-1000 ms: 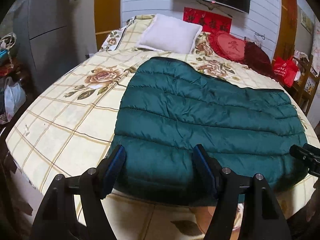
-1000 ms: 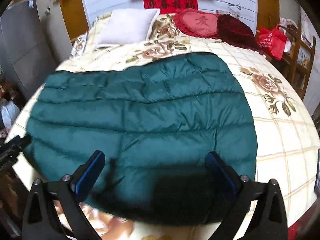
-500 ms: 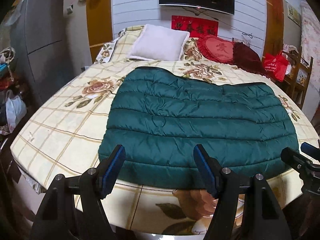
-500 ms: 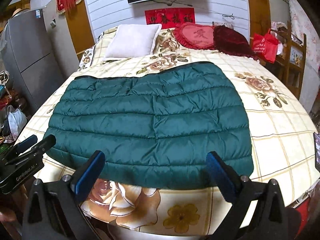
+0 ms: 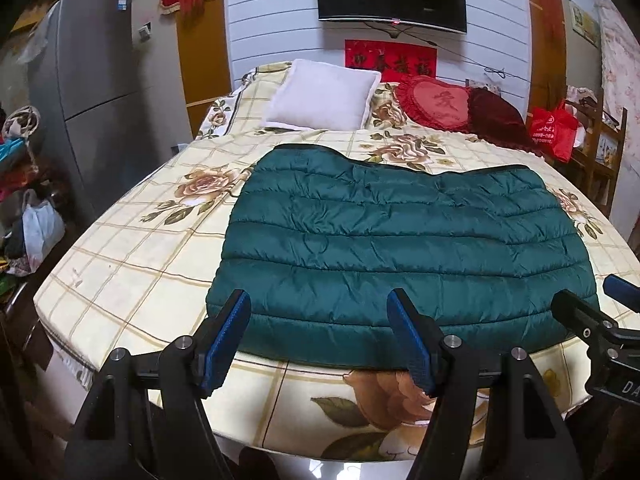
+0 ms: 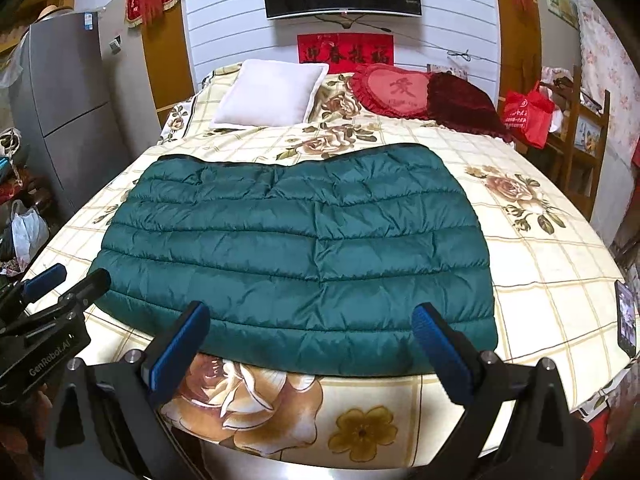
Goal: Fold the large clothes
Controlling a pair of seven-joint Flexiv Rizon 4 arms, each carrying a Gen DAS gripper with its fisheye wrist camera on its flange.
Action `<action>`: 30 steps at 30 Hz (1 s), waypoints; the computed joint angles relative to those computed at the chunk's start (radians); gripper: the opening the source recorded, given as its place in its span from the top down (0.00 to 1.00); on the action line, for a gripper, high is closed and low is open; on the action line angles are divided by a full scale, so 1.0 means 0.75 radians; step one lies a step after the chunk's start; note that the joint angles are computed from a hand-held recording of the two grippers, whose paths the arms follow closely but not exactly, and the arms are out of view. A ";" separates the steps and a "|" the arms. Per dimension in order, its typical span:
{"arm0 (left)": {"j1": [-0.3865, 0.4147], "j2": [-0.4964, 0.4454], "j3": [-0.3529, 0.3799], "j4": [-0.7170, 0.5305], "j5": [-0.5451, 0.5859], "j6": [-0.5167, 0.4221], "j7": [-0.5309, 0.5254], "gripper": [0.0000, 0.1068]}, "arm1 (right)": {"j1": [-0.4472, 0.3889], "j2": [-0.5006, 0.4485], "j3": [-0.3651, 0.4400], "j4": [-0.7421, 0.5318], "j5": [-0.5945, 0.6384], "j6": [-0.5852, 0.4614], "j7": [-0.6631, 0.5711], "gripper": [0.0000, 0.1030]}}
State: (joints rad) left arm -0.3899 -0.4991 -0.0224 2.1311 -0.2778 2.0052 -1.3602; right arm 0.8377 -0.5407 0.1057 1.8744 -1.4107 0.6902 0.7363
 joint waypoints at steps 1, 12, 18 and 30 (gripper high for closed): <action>0.003 0.001 -0.003 0.002 0.003 0.001 -0.003 0.46 | -0.001 0.000 0.000 0.001 -0.003 0.003 0.004 0.00; -0.012 0.002 0.009 -0.008 0.005 -0.023 0.005 0.46 | -0.004 0.001 0.001 0.004 -0.009 0.004 0.011 0.00; -0.044 0.002 0.034 -0.005 -0.021 -0.010 0.020 0.46 | -0.009 -0.006 -0.002 -0.001 -0.013 0.027 0.010 0.00; -0.034 0.007 0.015 0.002 -0.027 -0.012 0.029 0.46 | -0.006 -0.010 -0.005 -0.005 -0.009 0.033 0.013 0.00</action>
State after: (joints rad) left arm -0.4157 -0.4939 -0.0108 2.1325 -0.2983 1.9963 -1.3384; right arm 0.8329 -0.5484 0.1019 1.8705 -1.4177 0.7152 0.7458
